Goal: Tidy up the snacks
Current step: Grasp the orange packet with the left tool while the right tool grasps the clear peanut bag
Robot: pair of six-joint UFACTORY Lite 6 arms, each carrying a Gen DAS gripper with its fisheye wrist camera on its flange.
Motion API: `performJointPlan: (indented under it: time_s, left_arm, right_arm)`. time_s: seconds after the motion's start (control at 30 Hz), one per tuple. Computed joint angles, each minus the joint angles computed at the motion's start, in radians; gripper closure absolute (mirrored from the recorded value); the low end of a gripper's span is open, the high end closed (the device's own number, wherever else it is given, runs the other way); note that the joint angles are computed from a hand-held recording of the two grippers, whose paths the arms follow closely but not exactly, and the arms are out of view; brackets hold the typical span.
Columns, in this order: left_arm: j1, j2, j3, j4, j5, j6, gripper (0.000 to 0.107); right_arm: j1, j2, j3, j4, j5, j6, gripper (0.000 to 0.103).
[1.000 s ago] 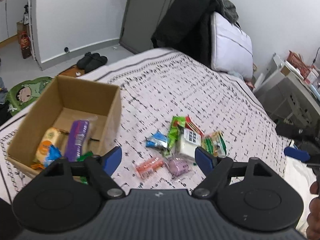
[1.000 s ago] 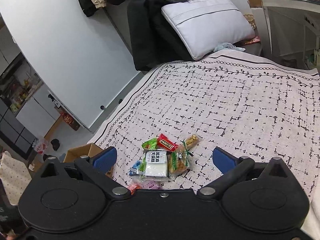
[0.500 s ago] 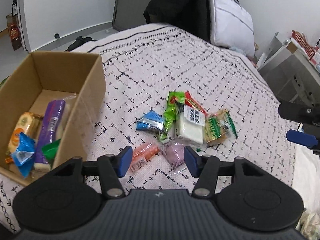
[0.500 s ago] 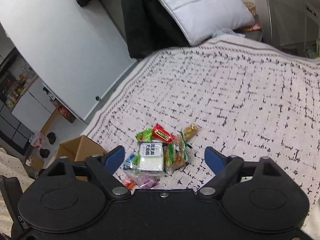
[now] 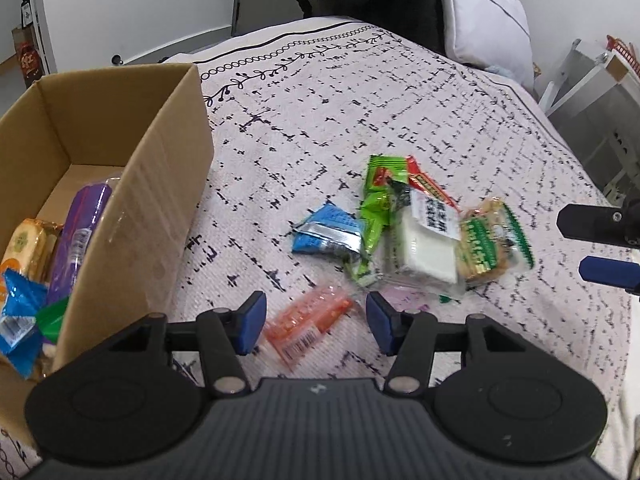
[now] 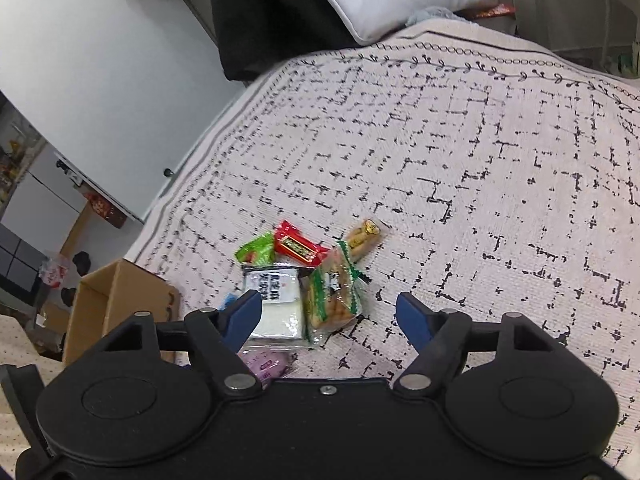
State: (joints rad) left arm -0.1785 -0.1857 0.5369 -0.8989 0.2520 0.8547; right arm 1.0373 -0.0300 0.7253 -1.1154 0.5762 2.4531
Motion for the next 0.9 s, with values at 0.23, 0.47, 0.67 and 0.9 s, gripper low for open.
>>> performJointPlan:
  time_s: [0.23, 0.47, 0.67, 0.9]
  left_arm:
    - [0.029, 0.072, 0.01, -0.131, 0.004, 0.146, 0.057]
    - [0.036, 0.082, 0.03, -0.052, 0.022, 0.086, 0.08]
    - [0.071, 0.062, 0.041, -0.04, 0.087, 0.072, 0.084]
    - [0.099, -0.056, 0.033, 0.055, 0.16, -0.03, 0.084]
  right_arm:
    - [-0.08, 0.131, 0.034, -0.043, -0.094, 0.04, 0.03]
    - [-0.109, 0.191, 0.05, -0.137, -0.118, 0.146, 0.041]
    - [-0.105, 0.201, 0.052, -0.154, -0.137, 0.168, 0.079]
    - [-0.051, 0.127, 0.051, -0.089, -0.047, 0.115, 0.085]
